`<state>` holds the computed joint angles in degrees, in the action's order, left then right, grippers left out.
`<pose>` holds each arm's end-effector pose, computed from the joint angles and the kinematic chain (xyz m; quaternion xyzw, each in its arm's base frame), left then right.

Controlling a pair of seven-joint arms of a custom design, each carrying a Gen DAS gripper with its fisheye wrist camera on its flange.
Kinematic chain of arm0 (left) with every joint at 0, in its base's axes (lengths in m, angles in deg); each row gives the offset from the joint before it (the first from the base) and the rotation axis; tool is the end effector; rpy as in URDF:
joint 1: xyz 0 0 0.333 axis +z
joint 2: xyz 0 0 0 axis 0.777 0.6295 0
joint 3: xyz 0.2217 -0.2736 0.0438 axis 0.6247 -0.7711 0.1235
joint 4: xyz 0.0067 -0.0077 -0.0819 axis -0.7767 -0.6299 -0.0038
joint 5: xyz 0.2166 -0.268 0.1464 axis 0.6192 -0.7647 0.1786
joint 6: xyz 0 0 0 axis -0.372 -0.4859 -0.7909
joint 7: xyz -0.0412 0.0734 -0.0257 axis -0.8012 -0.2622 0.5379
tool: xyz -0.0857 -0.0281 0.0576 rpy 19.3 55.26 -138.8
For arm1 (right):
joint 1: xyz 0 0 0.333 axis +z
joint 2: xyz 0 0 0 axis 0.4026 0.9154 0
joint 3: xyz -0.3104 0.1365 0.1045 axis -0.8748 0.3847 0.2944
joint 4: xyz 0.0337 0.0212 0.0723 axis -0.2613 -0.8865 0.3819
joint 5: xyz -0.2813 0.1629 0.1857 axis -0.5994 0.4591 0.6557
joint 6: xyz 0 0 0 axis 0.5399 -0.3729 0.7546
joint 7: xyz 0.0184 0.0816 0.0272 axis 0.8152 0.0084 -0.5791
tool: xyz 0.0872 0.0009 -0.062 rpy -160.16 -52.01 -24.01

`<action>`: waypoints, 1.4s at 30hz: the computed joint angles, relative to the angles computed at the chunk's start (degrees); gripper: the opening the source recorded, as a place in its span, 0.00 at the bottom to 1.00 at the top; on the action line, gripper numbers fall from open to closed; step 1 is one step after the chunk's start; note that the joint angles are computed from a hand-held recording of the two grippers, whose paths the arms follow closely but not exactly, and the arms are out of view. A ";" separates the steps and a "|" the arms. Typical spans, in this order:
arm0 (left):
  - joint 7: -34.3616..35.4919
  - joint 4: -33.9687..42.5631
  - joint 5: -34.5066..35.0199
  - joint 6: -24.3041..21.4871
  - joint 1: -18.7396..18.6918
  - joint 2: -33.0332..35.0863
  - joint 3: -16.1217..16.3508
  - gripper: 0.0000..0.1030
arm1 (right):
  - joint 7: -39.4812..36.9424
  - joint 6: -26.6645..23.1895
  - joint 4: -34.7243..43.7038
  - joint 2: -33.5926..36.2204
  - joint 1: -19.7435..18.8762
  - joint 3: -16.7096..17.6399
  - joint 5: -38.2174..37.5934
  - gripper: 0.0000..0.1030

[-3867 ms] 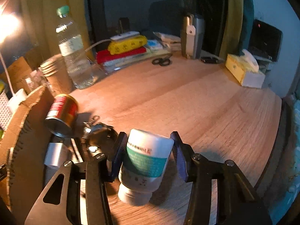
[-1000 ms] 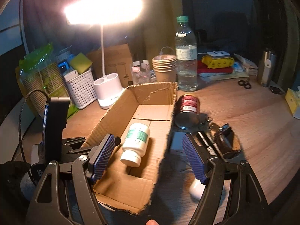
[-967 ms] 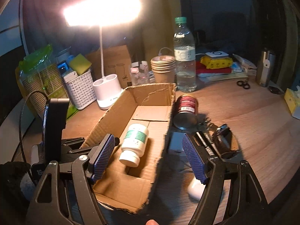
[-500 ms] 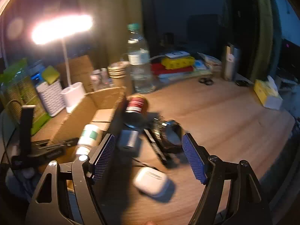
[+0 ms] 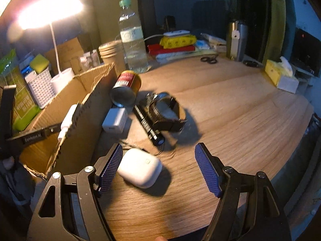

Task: Organize rigid objects
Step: 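Move the right gripper to the white earbuds case and grasp it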

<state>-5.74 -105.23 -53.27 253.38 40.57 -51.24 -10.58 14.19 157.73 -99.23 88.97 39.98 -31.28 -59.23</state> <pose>0.6754 -0.2311 0.3815 -0.6362 0.6837 -0.3322 0.1323 0.5986 0.0915 0.4048 -0.6538 0.6473 -0.2465 0.3048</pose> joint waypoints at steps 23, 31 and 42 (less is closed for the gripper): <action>-0.03 0.02 0.14 -0.01 0.11 0.03 -0.11 0.11 | 2.22 -2.33 3.63 5.41 7.87 -6.80 -2.57 0.75; -0.15 -0.01 0.17 0.02 0.01 0.01 0.00 0.11 | 2.73 -1.44 3.32 6.41 14.48 -13.55 -3.13 0.61; -0.14 -0.02 0.19 0.03 0.06 0.02 -0.05 0.11 | 0.96 -0.63 2.53 5.47 13.24 -11.97 -1.94 0.60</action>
